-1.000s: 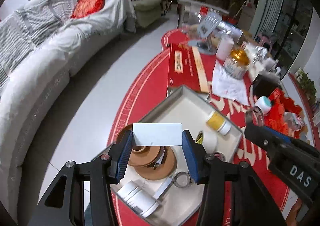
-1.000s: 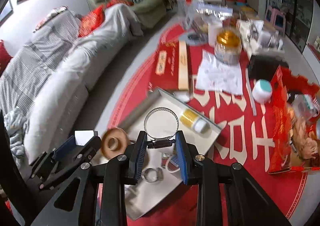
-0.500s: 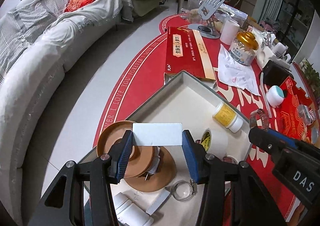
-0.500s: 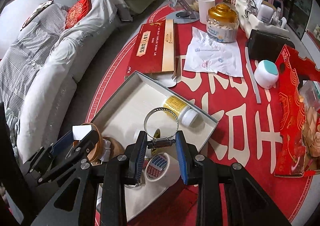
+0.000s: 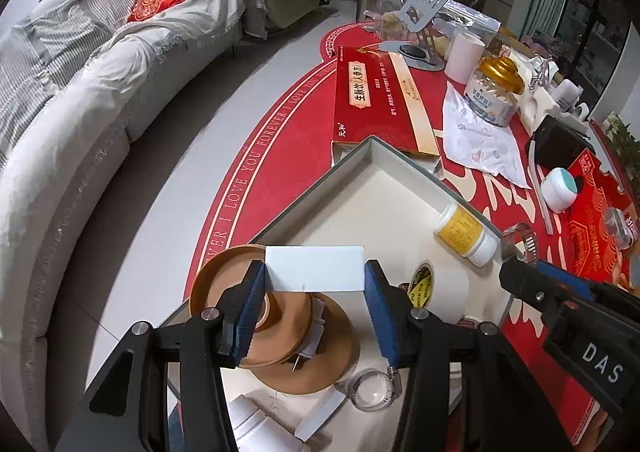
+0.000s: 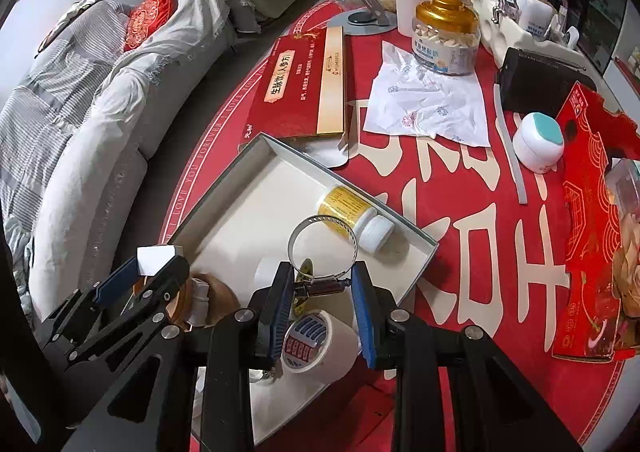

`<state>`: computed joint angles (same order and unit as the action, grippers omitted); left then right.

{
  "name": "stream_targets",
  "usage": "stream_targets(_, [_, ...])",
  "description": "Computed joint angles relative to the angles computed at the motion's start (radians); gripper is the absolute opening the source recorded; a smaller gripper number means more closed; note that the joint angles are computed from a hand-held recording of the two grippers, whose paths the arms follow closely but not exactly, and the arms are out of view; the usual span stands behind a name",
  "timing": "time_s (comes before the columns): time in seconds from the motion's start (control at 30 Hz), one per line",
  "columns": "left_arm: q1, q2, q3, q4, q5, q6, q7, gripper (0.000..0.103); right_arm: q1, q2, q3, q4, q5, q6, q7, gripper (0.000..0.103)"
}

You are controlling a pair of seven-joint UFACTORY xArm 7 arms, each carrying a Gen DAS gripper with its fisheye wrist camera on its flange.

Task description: Organize rigid objects

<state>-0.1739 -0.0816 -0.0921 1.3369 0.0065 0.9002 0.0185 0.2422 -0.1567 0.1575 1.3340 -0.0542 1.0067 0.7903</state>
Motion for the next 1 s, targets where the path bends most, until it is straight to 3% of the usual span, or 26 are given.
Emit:
stream_targets(0.3, [-0.003,0.036,-0.001,0.018,-0.001,0.005,-0.002,0.054,0.000,0.040,-0.008,0.013,0.016,0.000,-0.007,0.031])
stream_targets(0.33, [-0.004,0.038,0.000,0.017,-0.002,0.007,-0.002,0.056,0.000,0.048,-0.009,0.018,0.018,0.005,-0.008,0.031])
stream_targets(0.43, [-0.002,0.031,0.001,0.004,0.002,0.004,-0.016,0.080,0.001,0.057,-0.013,0.017,0.024,0.007,-0.004,0.031])
stream_targets(0.47, [-0.001,0.028,0.000,0.000,0.022,0.004,-0.037,0.080,0.001,0.055,-0.016,0.011,0.038,0.003,-0.010,0.037])
stream_targets(0.57, [0.006,0.040,0.006,0.021,0.021,0.049,-0.058,0.085,-0.003,0.045,-0.015,0.003,0.021,0.012,0.002,0.079])
stream_targets(0.6, [0.009,0.041,0.010,0.025,0.008,0.063,-0.056,0.086,-0.004,0.037,-0.012,-0.003,-0.001,0.010,0.014,0.086])
stream_targets(0.73, [0.014,0.007,0.007,0.004,0.054,0.072,-0.091,0.101,-0.005,0.008,-0.009,-0.013,-0.014,0.006,0.024,0.086])
stream_targets(0.83, [0.022,-0.069,0.022,-0.043,-0.005,0.030,-0.077,0.102,-0.002,-0.017,-0.007,-0.022,0.015,0.007,0.025,0.089])
stream_targets(0.87, [0.027,-0.097,0.022,-0.054,-0.006,0.026,-0.084,0.102,-0.001,-0.022,-0.003,-0.022,0.015,0.007,0.031,0.103])
stream_targets(1.0, [0.032,-0.175,0.045,-0.065,-0.066,0.059,-0.035,0.102,-0.009,-0.091,0.030,-0.065,-0.044,-0.055,0.114,0.103])
